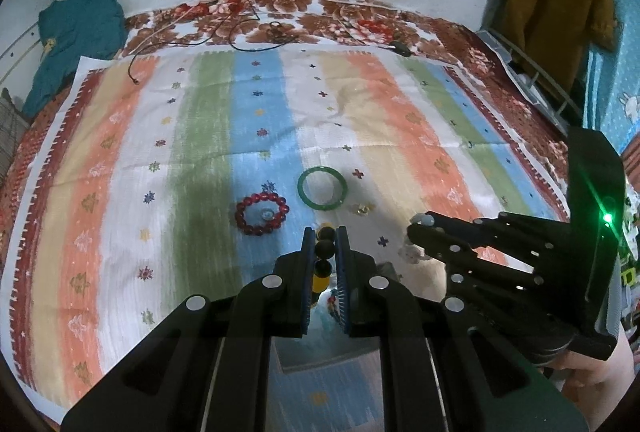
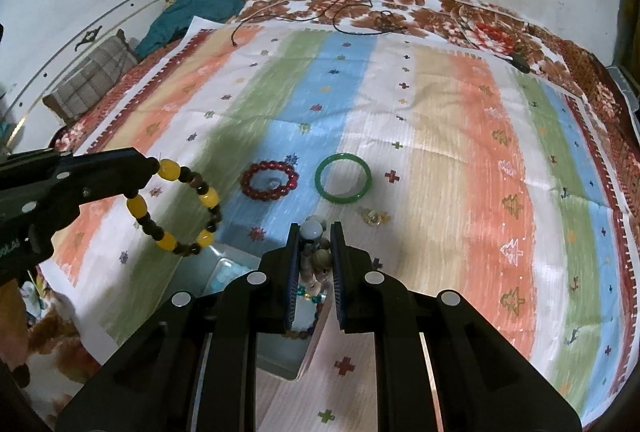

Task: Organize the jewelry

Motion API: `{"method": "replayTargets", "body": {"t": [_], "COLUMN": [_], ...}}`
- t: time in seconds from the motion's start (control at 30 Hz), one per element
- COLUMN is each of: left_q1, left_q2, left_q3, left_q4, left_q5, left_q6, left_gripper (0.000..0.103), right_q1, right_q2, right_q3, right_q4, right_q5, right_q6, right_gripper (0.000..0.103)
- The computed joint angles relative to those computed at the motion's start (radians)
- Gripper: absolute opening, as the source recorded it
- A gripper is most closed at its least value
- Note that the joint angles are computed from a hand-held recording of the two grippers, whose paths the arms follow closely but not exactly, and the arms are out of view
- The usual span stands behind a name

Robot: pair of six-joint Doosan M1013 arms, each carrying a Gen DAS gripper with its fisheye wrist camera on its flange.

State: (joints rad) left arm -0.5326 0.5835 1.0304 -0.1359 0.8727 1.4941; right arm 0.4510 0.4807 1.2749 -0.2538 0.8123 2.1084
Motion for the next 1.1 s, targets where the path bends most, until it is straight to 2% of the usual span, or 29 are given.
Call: {"method": "replayTargets", "body": {"t": [0.5,0.87,0.97,1.03,1.07,1.1], "left_q1": [-0.009,-0.010,-0.012,-0.013,-0.012,-0.010], "left_q2": [-0.065,-0.078,-0.072,-0.070,-0.070,-0.071], "left_q3": [0.102,0.130,0.121,0.117,0.116,0.116], "left_q4": [-0.026,-0.019,0.007,0.042,0.050,0.057], "left_q5": [-0.066,-0.075,-0.056,-0.051,-0.050,-0.053], "left_q6": [0.022,-0.007,-0.033,-0.072,-0.087,-0.103], "left_gripper": [0.010,0.010,0.010,0.020,0.031,0.034], "right_q1": [0.018,0.021,0.020,0.022,0.021,0.019], "right_q2": [-0.040,-0.052,-0.050,-0.052,-0.055,-0.056], "right_q3": [0.054,0.073,0.071,0.076,0.079,0.080], "right_q4": [0.037,0.078,0.073,0.045,0.033,0.031], "right_q5": [-0.046,-0.054,-0.053,-0.054,-0.058,-0.057], "right_q6": [-0.007,-0.035,-0.026,0.006,0.024,0.030], "right_gripper": [0.016,0.016,0.018,0.032,0.037,0.037]}}
